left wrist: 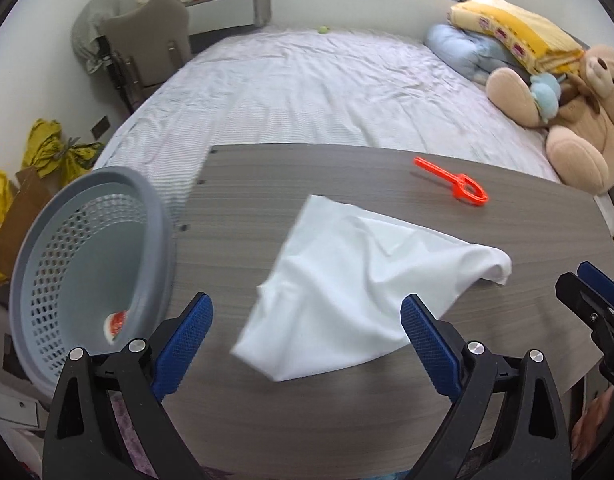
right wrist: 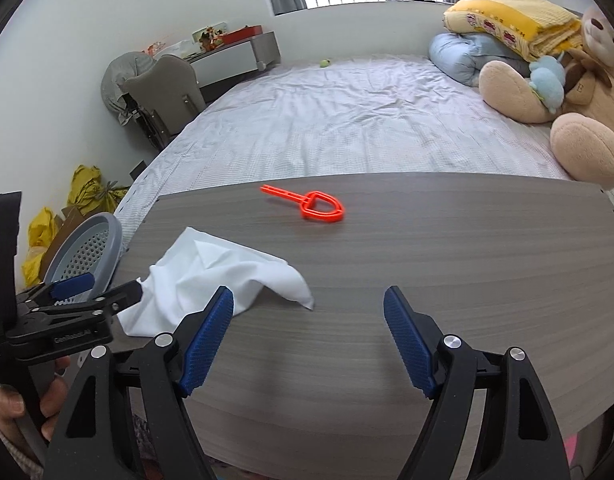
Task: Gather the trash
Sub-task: 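Move both tools back over the table toward the white cloth, then pinch the middle of the white cloth with the left tool and lift it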
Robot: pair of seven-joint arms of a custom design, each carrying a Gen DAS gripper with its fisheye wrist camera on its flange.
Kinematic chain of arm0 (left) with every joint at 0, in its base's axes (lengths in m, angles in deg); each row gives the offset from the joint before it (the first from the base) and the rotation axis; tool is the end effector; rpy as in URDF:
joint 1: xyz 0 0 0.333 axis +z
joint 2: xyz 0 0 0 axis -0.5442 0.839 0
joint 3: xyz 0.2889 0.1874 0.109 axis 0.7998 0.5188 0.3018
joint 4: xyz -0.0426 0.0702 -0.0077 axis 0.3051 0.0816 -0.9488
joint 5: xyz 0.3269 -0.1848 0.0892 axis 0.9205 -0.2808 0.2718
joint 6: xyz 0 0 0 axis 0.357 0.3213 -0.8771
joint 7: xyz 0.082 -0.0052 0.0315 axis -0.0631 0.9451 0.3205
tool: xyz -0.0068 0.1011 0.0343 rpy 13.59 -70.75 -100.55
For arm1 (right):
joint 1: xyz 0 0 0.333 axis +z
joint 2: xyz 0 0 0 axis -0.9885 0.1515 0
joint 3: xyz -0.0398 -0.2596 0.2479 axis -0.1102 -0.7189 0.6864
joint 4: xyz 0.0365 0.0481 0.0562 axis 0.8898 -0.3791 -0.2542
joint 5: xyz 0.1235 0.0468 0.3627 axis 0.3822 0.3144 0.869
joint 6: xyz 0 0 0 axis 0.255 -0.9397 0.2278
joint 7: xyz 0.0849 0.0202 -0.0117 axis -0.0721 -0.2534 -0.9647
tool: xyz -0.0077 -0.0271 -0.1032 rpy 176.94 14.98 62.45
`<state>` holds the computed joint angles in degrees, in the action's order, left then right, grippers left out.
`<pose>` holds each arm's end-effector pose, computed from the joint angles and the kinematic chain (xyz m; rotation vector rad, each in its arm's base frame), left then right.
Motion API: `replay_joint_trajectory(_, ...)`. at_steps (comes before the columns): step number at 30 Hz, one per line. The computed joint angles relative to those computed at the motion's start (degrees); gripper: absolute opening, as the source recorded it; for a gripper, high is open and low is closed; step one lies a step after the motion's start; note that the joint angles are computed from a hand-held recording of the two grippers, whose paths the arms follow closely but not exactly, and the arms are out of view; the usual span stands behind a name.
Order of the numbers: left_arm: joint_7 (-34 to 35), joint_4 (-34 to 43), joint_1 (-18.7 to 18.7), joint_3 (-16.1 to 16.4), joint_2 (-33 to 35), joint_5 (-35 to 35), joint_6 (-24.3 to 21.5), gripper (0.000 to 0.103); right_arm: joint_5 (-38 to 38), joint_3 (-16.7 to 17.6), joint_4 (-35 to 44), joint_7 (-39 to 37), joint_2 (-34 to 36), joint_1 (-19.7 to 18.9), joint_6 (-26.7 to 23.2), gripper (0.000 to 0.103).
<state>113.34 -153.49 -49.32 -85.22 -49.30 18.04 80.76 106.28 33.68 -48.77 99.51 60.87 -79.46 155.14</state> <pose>0.6507 -0.2222 0.4029 -1.9614 1.7980 -0.5418 0.6117 0.0961 0.4189 -1.8053 1.6156 -0.3858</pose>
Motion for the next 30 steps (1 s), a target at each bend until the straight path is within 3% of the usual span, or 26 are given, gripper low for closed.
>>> replay_joint_trajectory(6, 1.28, 5.62, -1.42, -0.55, 4.39, -1.15, -2.63, 0.093, 4.37, 0.21, 0.33, -4.07, 0.18, -2.21, -1.9, 0.074)
replay_joint_trajectory(19, 2.05, 11.72, -3.13, 0.62, 9.77, -3.39, -7.5, 0.093, 8.17, -1.51, 2.58, -7.74, 1.93, -1.75, -4.68, 0.074)
replay_joint_trajectory(30, -0.38, 12.35, -2.94, 1.55, 10.79, -2.78, -6.44, 0.097, 7.01, -2.16, 3.68, -6.51, 3.01, -1.17, -5.18, 0.074)
